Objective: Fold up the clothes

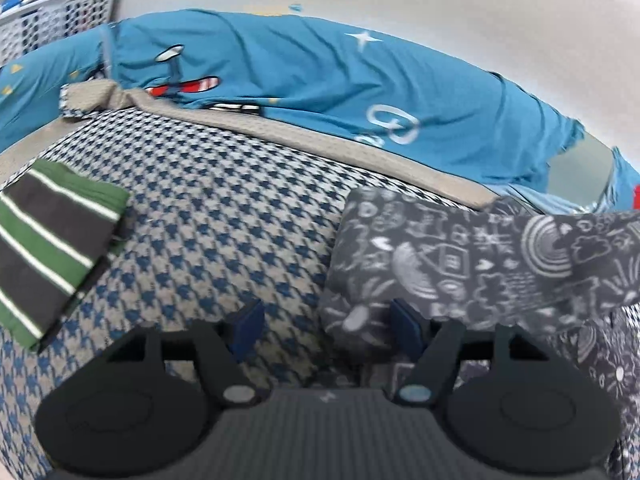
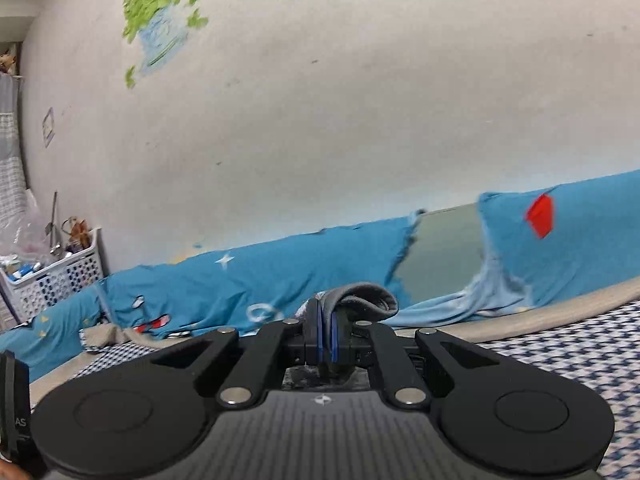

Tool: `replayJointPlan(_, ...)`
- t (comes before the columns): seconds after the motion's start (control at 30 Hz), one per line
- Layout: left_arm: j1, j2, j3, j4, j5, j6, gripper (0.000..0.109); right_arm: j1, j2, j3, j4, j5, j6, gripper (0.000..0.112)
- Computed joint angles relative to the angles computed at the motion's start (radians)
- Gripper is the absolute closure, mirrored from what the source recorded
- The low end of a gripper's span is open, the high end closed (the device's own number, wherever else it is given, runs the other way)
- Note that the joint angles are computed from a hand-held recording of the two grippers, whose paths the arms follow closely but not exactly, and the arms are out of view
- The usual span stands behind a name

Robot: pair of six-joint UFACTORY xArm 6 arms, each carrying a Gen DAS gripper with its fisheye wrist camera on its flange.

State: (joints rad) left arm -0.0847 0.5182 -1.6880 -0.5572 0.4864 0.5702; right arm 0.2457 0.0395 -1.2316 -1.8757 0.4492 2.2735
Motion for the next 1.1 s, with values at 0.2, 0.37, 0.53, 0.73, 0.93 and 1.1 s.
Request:
replayJointPlan(0.2,-0.032,-0.009,0.037,0.012,-0.040,0.018,0.039,-0.044,-0.052,0.100,0.150,-0.029,-0.147,0.106)
replayJointPlan(0.37,-0.054,-0.008,0.054,0.031,-0.061,0.015,0.039,-0.043,-0.050,0.150,0.344,-0.001,-0.376,0.106)
replayJointPlan(0.53,-0.074,-0.011,0.082,0.055,-0.104,0.013,0.032,-0.045,-0.044,0.189,0.536,0.039,-0.571,0.106)
replayJointPlan(0.73,-0.095,-0.029,0.122,0.033,-0.183,0.062,0.028,-0.058,-0.073,0.231,0.749,0.065,-0.730,0.091)
replayJointPlan(0.93,-0.115,-0.039,0.144,-0.032,-0.253,0.129,0.026,-0.092,-0.141,0.282,0.672,0.017,-0.611,0.083)
replayJointPlan(1.1,-0.131,-0.042,0.156,-0.064,-0.270,0.178,0.026,-0.124,-0.109,0.267,0.633,-0.037,-0.526,0.082)
